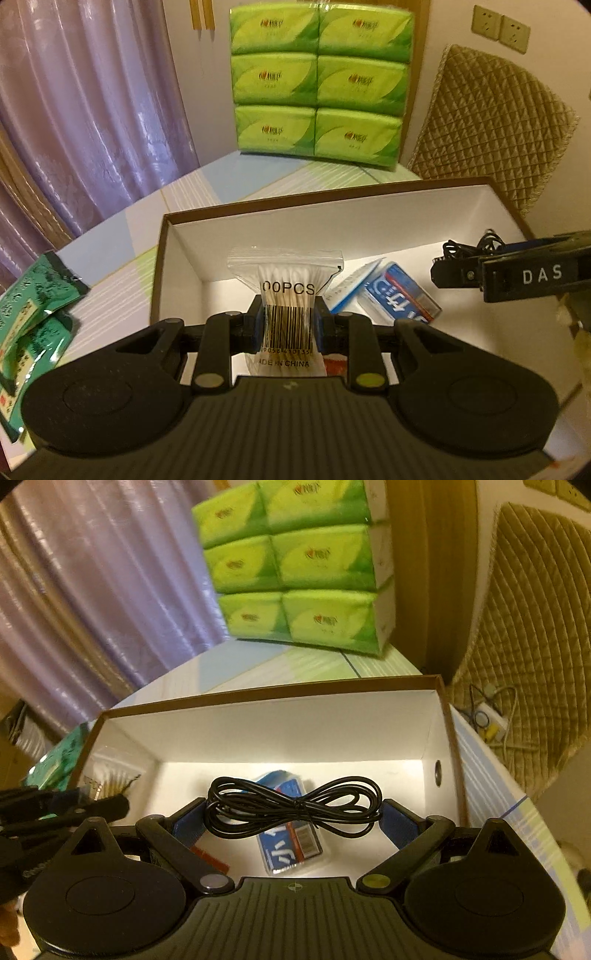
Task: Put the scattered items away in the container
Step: 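Lift and carry the swab bag and black cable over the box with both tools, then open both tools to drop the swab bag and cable into the box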
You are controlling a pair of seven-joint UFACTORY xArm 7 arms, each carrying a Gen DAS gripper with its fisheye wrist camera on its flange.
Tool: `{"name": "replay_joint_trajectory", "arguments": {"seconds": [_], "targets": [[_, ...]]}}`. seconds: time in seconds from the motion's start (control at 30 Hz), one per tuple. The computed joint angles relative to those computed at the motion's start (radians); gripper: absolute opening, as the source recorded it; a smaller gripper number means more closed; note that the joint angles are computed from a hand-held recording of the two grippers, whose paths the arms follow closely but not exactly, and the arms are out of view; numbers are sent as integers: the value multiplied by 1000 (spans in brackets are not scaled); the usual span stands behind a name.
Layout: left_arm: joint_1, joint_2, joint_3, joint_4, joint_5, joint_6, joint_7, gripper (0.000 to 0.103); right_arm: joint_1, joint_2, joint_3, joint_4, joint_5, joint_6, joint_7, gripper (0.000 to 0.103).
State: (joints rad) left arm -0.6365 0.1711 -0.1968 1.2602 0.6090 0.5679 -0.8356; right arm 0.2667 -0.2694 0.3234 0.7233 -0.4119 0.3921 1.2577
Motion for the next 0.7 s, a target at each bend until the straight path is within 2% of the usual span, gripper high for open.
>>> {"name": "replay_joint_trajectory", "arguments": {"seconds": [0.3, 0.6, 0.7], "targets": [[-16, 142, 41, 123, -35, 48, 61, 22, -9, 95, -6, 79, -141, 67, 39, 95], [-40, 205, 76, 177, -55, 67, 88, 24, 55, 181, -54, 164, -243, 184, 9, 95], [-46, 205, 84, 174, -50, 68, 88, 34, 74, 199, -70, 182, -254, 212, -18, 95]]}}
